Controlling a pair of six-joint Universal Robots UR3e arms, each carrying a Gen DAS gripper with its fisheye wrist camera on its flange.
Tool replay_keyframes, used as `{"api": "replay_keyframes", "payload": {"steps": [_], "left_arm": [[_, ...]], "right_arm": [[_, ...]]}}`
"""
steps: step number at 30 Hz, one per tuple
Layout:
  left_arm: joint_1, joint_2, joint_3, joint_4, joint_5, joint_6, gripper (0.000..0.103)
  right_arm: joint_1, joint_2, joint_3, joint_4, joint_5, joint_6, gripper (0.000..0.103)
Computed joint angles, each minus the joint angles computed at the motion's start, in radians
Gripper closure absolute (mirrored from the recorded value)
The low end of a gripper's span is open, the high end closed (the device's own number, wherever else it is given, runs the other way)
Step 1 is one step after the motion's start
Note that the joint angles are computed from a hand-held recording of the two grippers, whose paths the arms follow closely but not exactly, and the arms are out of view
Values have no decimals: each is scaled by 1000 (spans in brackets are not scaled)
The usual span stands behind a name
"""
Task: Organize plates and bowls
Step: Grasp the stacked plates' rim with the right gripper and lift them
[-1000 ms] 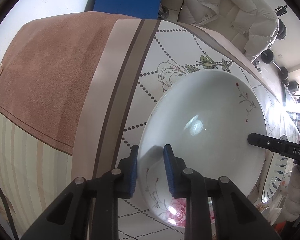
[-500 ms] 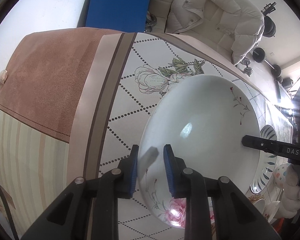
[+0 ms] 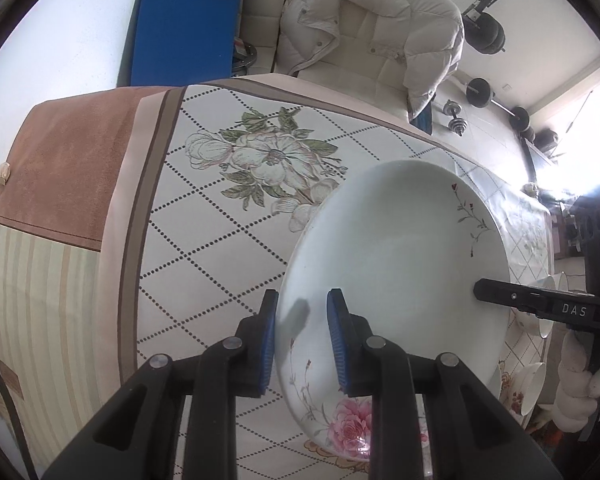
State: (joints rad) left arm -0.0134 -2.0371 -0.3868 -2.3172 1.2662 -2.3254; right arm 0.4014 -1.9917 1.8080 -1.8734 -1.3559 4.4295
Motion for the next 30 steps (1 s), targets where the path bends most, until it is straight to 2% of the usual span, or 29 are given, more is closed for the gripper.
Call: {"api": "replay_keyframes", "payload": {"steps": [3,8,14,17,20,24,30], "left_arm": [[-14,113,-132,13,-3,31,81],[-45,280,-305,-3,-4,71,81],[-94,458,-495,-7,8,96,81],[-122,541,-607,9,22,98,81],[-143,616,-720,28,41,94,81],[-170,711,-874,72,71,91,81],[-188,799,-1051,136,119,84,81]], "right_arm": [[92,-54,-29,69,-64,102,86],[356,-102,-75,149,-214,380,86],[762,-33,-114,156,-426,810,86],[937,22,-125,152,-509,1011,86],[1065,81,-131,136,-556,1165,86],[1165,143,-124,97,-572,1287,86],[1228,215,-89,4,-551,1349,86]]}}
